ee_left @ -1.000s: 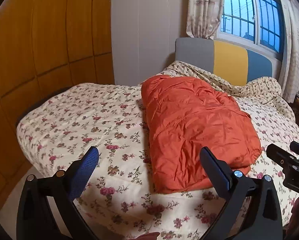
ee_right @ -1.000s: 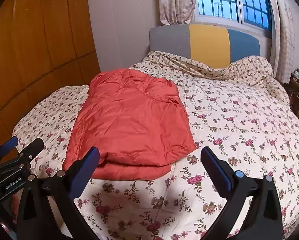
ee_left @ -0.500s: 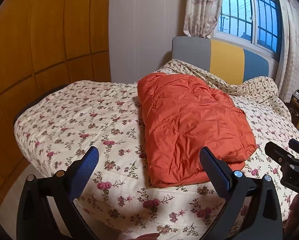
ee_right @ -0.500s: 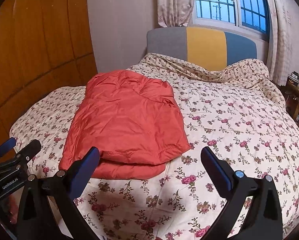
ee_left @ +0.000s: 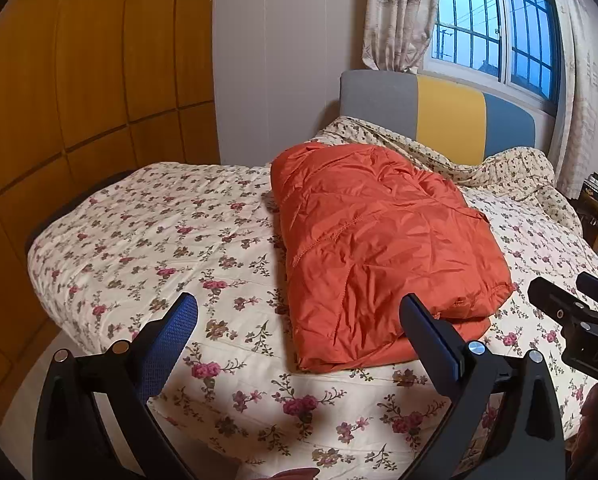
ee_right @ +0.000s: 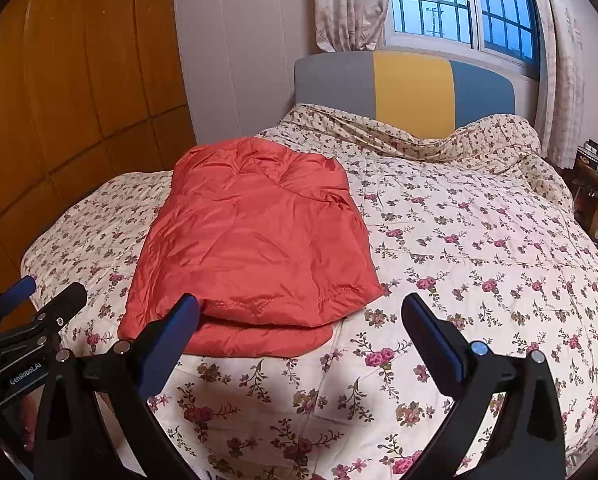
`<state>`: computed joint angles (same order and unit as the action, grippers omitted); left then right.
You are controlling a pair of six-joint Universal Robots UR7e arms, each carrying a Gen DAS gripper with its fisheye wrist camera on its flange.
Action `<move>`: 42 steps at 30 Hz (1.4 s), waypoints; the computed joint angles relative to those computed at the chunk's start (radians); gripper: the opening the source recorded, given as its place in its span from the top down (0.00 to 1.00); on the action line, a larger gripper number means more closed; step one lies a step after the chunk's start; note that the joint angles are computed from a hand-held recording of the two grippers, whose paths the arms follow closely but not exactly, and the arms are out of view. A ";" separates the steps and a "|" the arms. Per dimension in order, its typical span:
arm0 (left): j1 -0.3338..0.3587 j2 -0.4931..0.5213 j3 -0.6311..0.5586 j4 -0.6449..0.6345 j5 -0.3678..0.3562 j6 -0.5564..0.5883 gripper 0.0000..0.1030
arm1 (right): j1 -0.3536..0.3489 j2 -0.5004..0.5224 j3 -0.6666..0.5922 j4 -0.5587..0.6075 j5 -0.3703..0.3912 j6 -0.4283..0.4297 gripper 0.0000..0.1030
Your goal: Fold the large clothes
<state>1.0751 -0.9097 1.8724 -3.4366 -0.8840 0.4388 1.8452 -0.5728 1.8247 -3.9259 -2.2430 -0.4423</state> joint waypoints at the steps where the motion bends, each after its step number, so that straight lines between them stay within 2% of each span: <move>1: 0.000 0.001 -0.001 0.001 0.000 -0.001 0.03 | -0.001 -0.002 0.003 0.000 0.003 0.000 0.02; 10: -0.003 0.006 0.000 -0.005 0.007 -0.003 0.03 | -0.009 -0.010 0.012 0.019 0.013 0.027 0.02; 23: -0.005 0.010 0.003 -0.011 0.003 0.021 0.03 | -0.012 -0.009 0.015 0.013 0.022 0.014 0.02; 42: -0.006 0.012 0.001 0.025 -0.011 -0.014 0.03 | -0.016 -0.015 0.017 0.034 0.023 0.025 0.02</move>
